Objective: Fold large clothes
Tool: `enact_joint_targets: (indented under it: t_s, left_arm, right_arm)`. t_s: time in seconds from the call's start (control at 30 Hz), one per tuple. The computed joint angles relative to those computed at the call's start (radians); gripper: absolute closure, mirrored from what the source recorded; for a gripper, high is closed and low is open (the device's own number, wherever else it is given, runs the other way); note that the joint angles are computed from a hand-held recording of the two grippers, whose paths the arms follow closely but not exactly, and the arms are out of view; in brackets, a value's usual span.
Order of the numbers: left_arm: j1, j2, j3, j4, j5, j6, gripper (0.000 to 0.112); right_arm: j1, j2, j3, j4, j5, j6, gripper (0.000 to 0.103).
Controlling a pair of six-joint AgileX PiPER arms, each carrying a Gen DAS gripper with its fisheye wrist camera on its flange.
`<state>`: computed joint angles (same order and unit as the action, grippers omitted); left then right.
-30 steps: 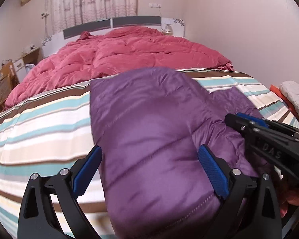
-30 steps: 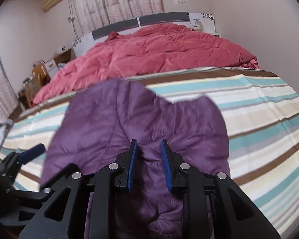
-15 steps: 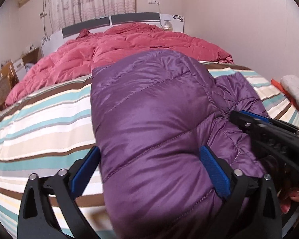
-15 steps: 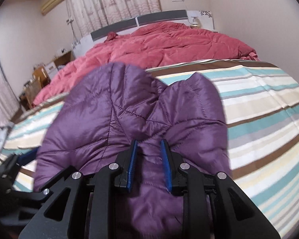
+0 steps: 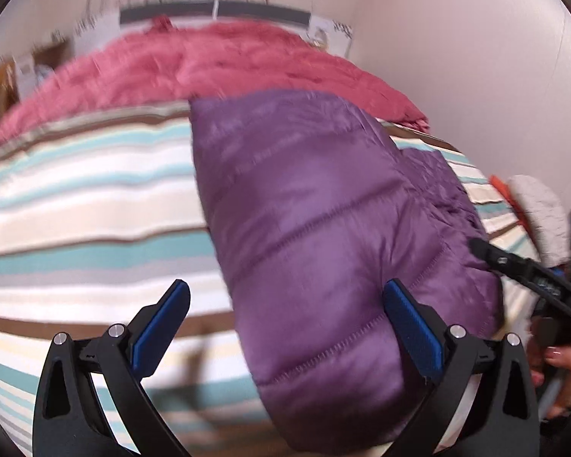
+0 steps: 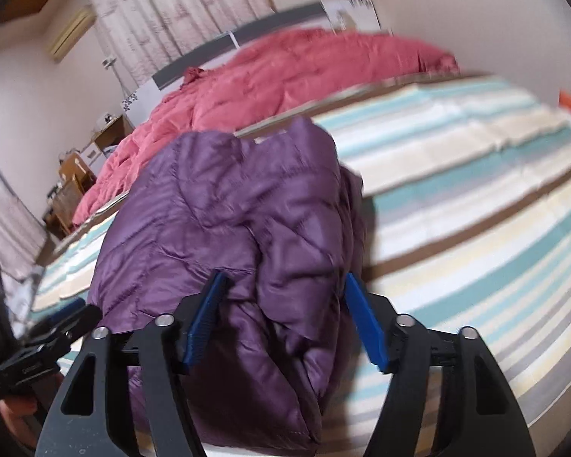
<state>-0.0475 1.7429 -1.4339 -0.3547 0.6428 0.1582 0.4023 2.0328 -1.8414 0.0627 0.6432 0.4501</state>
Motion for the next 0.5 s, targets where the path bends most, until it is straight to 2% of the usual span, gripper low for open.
enact_joint_targets:
  t_s: [0.1, 0.2, 0.33, 0.5]
  left_arm:
    - [0.041, 0.038, -0.038, -0.130, 0.088, 0.079, 0.011]
    - [0.068, 0.080, -0.074, -0.210, 0.167, 0.136, 0.011]
    - [0.081, 0.122, -0.119, -0.225, 0.228, 0.167, 0.011]
    - [0.088, 0.136, -0.146, -0.234, 0.263, 0.187, 0.011]
  right_arm:
    - [-0.038, 0.041, -0.041, 0.152, 0.058, -0.072, 0.029]
    - [-0.056, 0.073, -0.075, 0.232, 0.100, -0.099, 0.026]
    - [-0.072, 0.129, -0.153, 0.297, 0.170, -0.137, 0.023]
    - [-0.083, 0.147, -0.168, 0.345, 0.185, -0.157, 0.023]
